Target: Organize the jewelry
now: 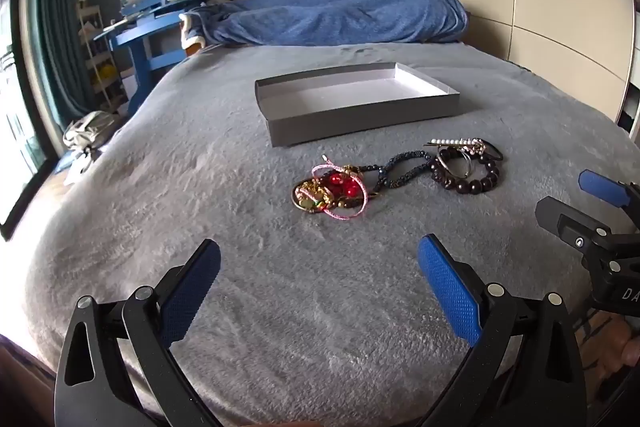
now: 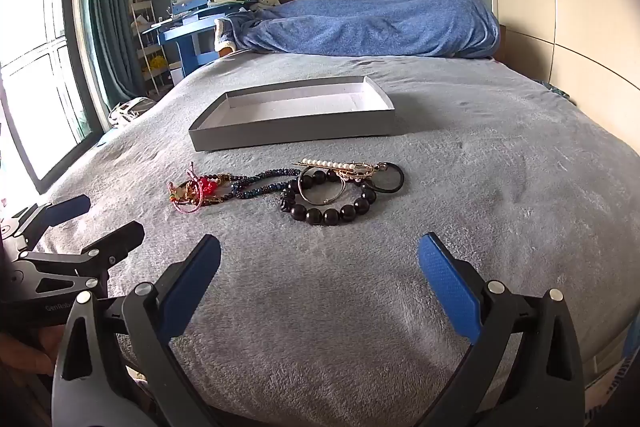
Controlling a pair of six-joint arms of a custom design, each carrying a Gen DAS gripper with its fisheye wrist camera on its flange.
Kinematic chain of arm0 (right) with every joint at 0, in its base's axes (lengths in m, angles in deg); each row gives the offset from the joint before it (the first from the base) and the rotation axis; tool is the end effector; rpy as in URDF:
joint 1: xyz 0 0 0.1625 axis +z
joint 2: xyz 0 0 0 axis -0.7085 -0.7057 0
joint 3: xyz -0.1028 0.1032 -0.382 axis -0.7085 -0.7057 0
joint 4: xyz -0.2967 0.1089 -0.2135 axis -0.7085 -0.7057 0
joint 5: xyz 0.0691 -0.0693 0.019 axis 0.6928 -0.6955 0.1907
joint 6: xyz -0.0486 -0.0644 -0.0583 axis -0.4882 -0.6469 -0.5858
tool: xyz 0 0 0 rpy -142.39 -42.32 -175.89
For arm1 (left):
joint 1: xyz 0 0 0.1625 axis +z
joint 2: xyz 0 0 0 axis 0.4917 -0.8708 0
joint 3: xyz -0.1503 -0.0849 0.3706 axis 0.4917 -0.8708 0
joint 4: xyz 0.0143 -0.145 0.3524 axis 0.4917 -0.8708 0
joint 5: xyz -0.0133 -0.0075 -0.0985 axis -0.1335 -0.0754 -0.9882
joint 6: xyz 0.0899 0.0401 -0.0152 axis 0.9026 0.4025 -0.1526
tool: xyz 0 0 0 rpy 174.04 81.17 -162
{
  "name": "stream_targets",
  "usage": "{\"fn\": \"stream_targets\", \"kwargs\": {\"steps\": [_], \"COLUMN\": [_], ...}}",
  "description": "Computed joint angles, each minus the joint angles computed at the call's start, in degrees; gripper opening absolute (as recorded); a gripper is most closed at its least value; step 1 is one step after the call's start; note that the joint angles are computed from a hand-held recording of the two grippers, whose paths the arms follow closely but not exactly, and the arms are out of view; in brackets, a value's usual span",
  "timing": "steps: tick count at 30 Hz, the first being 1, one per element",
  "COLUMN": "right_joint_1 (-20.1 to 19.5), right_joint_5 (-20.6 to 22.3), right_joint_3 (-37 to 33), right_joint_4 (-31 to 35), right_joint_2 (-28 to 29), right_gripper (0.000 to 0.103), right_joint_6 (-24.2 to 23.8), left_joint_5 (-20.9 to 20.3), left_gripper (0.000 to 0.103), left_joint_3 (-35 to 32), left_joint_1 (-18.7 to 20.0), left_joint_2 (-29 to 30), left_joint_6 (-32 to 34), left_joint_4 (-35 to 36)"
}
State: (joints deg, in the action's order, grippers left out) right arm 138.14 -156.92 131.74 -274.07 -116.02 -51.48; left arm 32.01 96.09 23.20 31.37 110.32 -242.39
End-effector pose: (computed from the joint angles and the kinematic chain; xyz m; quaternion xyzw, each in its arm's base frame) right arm 0.1155 -0.6098 0.2367 0.0983 -0.8103 0.4661 0.3413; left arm -0.2774 -0.6828 0.1176 0.3686 0.8334 -0.3133 0.2672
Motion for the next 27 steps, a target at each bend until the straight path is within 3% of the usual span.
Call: {"fn": "stream_targets", "kwargs": {"steps": [27], "right_joint_1": [-0.3], "right_joint_5": [0.2], "right_joint_3": [-0.3], "right_joint_4": [0.0], "right_joint_2": [-0.1], "right_gripper": [0.098], "right_joint_6": [-0.1], "left_joint_5": [-2.3], "left_gripper": [0.098], "left_joint_3": [0.2], "left_joint_1": [0.0], "left_joint_2": [-0.5], "left_joint_6": [0.0], "left_joint_4": [1.3]}}
